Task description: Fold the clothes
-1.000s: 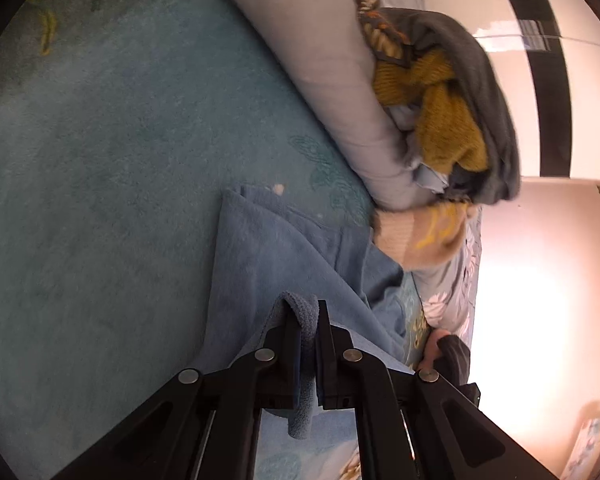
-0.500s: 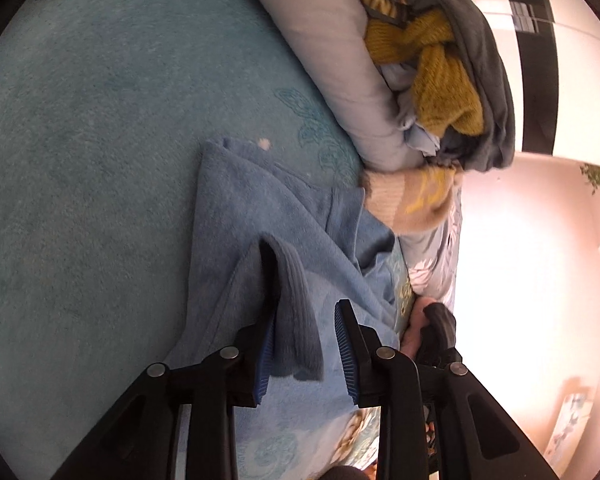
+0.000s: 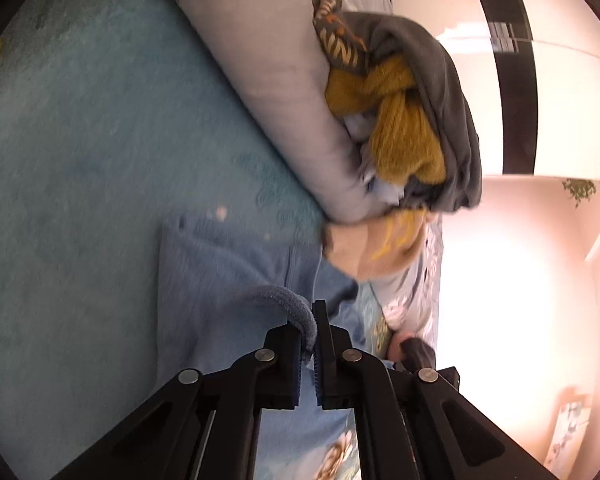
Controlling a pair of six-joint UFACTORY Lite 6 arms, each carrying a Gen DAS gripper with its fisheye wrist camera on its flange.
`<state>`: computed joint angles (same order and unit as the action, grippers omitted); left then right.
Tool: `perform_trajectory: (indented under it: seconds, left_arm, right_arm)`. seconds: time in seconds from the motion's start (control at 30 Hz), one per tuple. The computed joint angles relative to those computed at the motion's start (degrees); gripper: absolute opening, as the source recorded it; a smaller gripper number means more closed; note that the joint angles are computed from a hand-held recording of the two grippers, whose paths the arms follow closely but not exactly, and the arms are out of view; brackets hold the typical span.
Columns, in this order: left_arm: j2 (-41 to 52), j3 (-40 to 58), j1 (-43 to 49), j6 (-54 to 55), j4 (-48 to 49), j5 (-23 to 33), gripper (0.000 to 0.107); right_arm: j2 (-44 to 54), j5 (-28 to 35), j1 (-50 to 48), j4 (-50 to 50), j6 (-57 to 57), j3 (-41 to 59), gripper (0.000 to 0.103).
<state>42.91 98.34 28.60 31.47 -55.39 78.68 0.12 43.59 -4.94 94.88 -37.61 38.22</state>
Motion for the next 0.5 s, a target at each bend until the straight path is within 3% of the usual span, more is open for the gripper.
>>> perform_trajectory:
  seconds: [0.27,0.43,0.5]
  left_arm:
    - [10.55,7.87,-1.01,-9.03,-2.74,-2.48,0.005]
    - [12.08,9.27,-1.15,-8.72,-3.13,-2.41,0.007]
    - [12.42,9.63,-0.74,-8.21,-4.34,-1.70,0.013]
  right_arm:
    - [10.12,-3.80,0.46,5.46,-0.58,5.64,0.008]
    - [12.57,-6.35,0.43,1.03,2.28,8.47,0.010]
    - [12.96,-7.30,0.86,-0.91,3.26,9.57,0.010]
